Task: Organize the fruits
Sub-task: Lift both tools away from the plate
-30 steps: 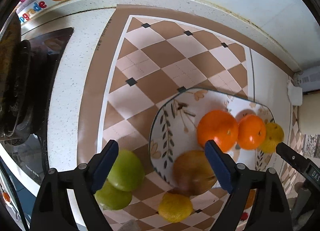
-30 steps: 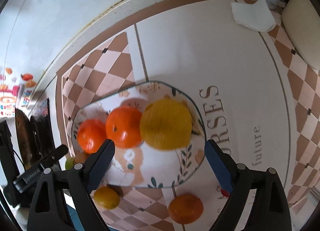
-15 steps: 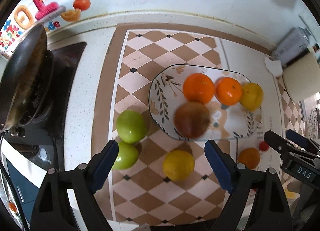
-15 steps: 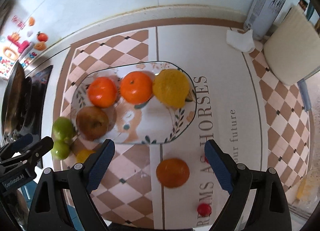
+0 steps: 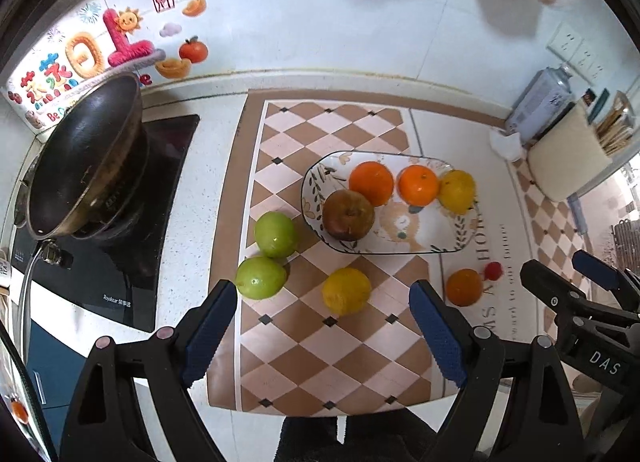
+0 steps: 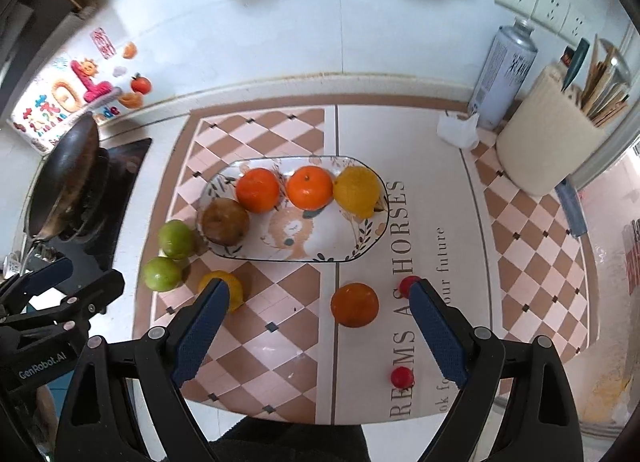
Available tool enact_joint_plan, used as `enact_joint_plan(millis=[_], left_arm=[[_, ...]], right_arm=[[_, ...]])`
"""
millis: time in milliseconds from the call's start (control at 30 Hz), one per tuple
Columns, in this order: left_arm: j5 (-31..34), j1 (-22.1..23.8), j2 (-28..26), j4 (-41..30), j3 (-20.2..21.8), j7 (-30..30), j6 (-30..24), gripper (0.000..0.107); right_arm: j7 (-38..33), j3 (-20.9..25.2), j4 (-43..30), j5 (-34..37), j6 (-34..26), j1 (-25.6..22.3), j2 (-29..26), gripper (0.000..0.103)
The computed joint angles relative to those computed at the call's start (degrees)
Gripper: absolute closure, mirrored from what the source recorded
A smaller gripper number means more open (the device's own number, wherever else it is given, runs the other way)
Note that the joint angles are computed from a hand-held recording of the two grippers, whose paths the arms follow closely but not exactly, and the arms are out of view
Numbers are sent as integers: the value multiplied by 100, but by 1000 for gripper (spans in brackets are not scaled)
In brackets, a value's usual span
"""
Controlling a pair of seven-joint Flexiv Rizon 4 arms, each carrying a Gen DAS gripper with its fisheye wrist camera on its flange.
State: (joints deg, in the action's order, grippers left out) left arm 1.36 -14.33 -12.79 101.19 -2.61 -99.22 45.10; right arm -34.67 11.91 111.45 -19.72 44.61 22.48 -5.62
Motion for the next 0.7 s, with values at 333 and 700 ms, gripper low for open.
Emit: enact_joint_plan(millis=[333,700], left_arm=[[-147,-11,698,404,-70,94,142,19],[-113,50,985,579,-118,-13,263,19]], right_arm=[[403,222,265,-180,-148,59,708,10],[585,312,393,-250,-178,34,963,10]])
